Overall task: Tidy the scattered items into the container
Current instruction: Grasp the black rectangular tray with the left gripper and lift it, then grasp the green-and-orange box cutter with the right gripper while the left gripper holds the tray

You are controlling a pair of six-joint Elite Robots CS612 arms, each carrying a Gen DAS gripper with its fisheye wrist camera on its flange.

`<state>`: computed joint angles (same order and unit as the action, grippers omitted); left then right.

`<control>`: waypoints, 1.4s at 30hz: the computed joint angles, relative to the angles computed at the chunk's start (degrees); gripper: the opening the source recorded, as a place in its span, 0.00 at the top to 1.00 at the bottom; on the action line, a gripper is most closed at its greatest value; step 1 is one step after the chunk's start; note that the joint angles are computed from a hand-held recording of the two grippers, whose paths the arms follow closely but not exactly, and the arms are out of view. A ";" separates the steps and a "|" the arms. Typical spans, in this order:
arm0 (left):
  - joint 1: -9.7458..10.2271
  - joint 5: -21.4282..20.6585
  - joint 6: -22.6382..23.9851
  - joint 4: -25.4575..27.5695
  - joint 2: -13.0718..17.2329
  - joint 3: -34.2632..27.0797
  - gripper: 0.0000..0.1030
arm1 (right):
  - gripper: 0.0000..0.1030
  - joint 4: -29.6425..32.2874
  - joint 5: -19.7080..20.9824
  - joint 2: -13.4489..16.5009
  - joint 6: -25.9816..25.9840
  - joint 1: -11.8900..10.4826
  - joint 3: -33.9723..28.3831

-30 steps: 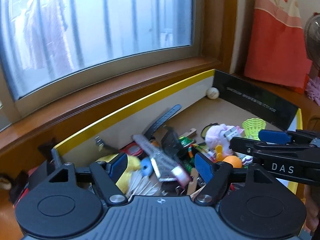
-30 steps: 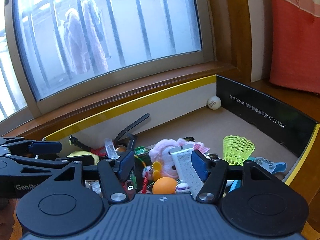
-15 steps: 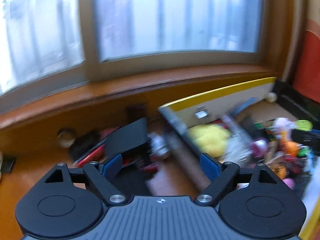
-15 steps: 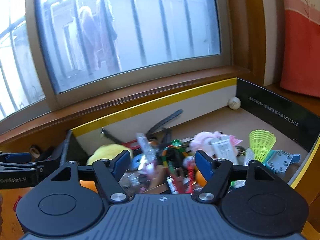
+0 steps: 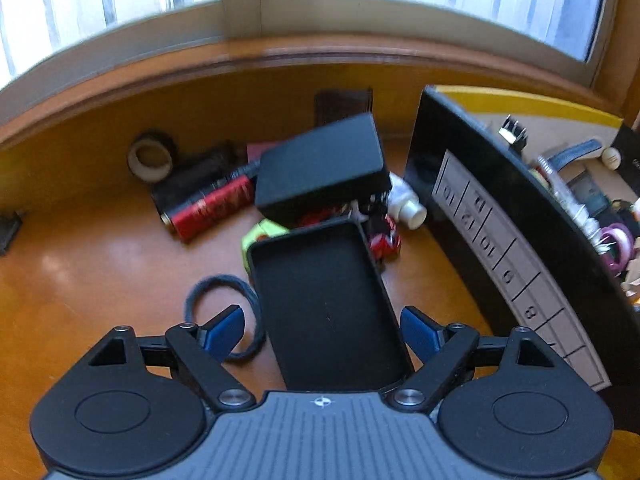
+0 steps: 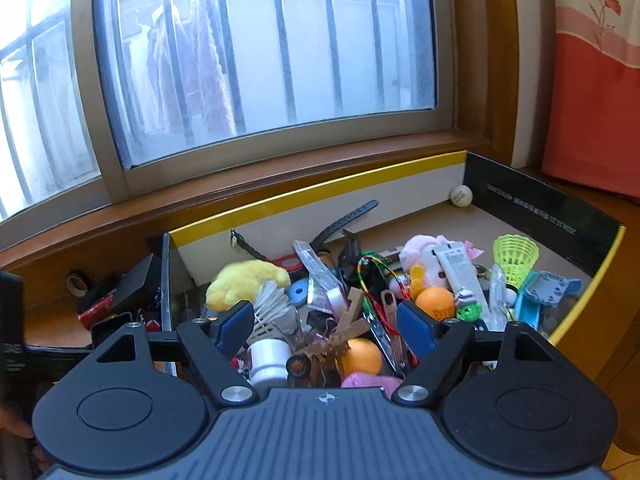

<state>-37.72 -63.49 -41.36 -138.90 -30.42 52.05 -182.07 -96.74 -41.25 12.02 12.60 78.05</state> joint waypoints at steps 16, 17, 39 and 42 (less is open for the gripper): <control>-0.48 5.28 2.31 -10.38 -6.29 11.30 0.33 | 0.23 0.49 3.15 -0.88 -2.49 1.38 0.59; -0.50 6.32 1.93 -10.53 -7.23 12.83 0.33 | 0.23 0.82 4.50 -0.68 -3.32 1.55 0.09; 0.07 8.83 -10.59 -13.94 -19.34 35.87 0.32 | 0.18 39.47 6.30 18.96 17.53 8.59 -38.71; 0.10 8.99 -9.41 -15.36 -19.81 36.94 0.32 | 0.15 40.84 1.70 21.62 18.19 9.72 -43.33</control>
<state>-37.62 -54.50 -50.76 -154.26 -50.23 88.99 -141.23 -95.04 -19.63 30.21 22.32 34.72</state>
